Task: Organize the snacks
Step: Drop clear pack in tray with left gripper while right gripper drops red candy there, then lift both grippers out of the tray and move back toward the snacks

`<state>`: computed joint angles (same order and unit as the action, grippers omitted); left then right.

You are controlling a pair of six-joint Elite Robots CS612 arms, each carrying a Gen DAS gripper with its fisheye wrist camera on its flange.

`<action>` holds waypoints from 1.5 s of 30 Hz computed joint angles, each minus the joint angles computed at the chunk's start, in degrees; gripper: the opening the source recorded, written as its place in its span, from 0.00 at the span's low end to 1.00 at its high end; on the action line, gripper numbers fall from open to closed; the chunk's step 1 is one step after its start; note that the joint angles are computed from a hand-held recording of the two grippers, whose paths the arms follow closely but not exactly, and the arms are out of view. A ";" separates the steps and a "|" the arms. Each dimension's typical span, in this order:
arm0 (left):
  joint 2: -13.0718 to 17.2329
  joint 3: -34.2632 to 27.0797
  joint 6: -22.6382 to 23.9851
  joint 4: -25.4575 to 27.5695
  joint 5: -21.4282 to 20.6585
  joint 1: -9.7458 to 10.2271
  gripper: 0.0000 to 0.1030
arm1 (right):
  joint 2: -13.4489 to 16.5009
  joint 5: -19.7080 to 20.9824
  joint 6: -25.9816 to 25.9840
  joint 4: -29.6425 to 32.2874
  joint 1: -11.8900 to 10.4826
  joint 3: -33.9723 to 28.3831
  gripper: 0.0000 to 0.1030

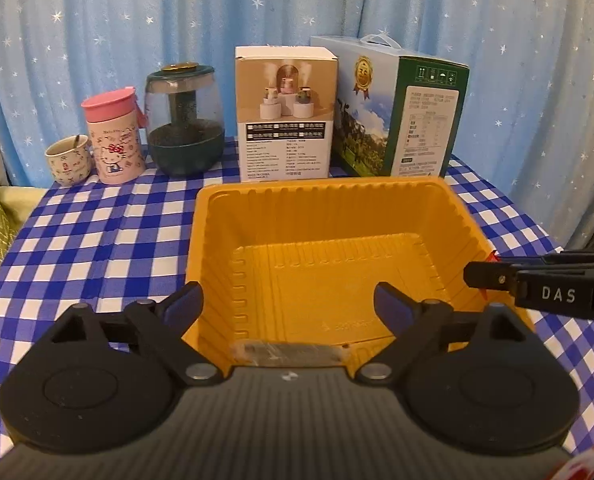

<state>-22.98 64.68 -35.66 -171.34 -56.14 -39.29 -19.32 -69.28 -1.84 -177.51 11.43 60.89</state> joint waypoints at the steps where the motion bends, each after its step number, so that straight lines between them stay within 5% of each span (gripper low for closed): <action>1: -0.19 0.42 -0.33 0.09 0.08 -0.04 0.88 | 0.03 0.09 -0.07 0.02 -0.02 -0.03 0.25; 10: -1.99 4.46 -3.14 -1.32 0.11 -0.35 0.88 | 0.66 2.34 0.90 0.31 0.17 -1.03 0.26; 12: -2.30 5.21 -3.27 -1.90 0.13 -0.47 0.88 | 0.76 3.13 1.74 0.82 0.11 -1.35 0.46; 13: -2.44 5.54 -3.44 -2.15 0.06 -0.52 0.88 | 0.73 2.76 2.61 0.32 0.12 -1.22 0.65; 14: -2.62 5.98 -3.64 -2.46 0.07 -0.61 0.88 | 0.67 2.67 3.67 -0.96 0.07 -0.85 0.68; 27: -6.77 12.66 -8.62 -4.30 2.44 -2.94 0.88 | -4.81 -0.42 5.90 -6.96 -0.74 8.72 0.68; 45: -15.15 24.56 -21.32 -1.43 9.59 -11.57 0.90 | -16.84 0.44 1.00 -20.40 -3.89 33.63 0.68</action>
<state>-38.12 89.24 -56.98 -172.76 -46.55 -50.86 -36.16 -68.83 -0.85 -197.91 7.54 94.51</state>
